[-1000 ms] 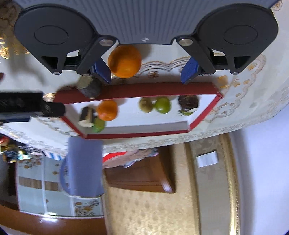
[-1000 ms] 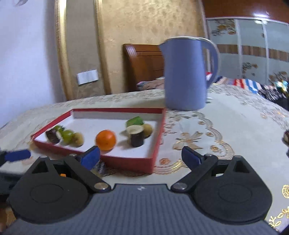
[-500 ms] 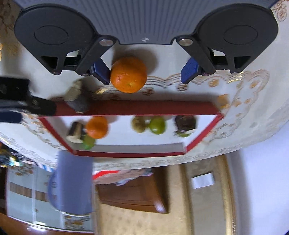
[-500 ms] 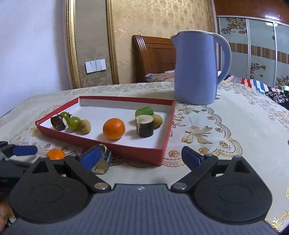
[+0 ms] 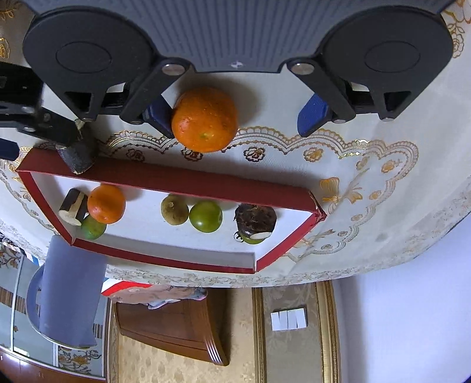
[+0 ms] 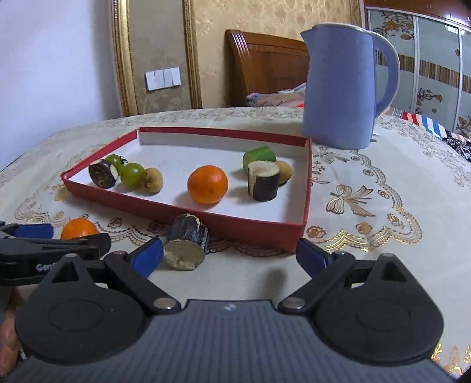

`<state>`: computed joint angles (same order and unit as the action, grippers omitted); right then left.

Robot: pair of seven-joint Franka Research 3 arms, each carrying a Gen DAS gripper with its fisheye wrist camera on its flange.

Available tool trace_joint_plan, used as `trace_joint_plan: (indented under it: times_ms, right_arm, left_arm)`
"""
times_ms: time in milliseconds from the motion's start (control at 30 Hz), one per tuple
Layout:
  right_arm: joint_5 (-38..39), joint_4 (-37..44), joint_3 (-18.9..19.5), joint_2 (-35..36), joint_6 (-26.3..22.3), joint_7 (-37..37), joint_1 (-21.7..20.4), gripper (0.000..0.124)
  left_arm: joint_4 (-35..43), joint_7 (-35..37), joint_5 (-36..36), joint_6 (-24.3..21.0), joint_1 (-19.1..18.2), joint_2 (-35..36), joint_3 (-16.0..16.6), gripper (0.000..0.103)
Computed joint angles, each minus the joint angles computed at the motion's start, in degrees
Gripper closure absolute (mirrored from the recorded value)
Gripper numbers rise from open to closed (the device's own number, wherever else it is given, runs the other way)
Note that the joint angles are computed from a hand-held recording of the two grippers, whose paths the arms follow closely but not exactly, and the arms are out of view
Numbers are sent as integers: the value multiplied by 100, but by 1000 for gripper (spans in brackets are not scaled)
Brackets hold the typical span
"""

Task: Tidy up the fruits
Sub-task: 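Close right gripper on the dark chunk while left gripper closes on the mandarin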

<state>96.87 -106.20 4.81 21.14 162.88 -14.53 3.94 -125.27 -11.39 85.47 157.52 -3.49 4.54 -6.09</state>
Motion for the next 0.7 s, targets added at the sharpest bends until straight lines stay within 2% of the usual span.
trace_joint_plan:
  times_ms: [133, 300, 433, 567, 700]
  right_arm:
    - [-386, 75, 23, 84, 38, 505, 29, 24]
    - [-525, 112, 119, 129, 193, 574, 36, 24]
    - [-1043, 181, 151, 197, 28, 1332, -46, 24]
    - [-1236, 201, 244, 230, -40, 1589, -154, 24]
    - [-1499, 211, 241, 210, -694, 2099, -379, 24]
  left_arm:
    - [-1, 29, -76, -23, -8, 9, -1, 11]
    - [3, 42, -92, -28, -12, 13, 5, 11]
    - [-1, 20, -106, -6, -5, 11, 11, 10]
    - [-13, 16, -98, 9, 6, 0, 18, 9]
    - [-21, -3, -82, 29, 16, -8, 21, 9]
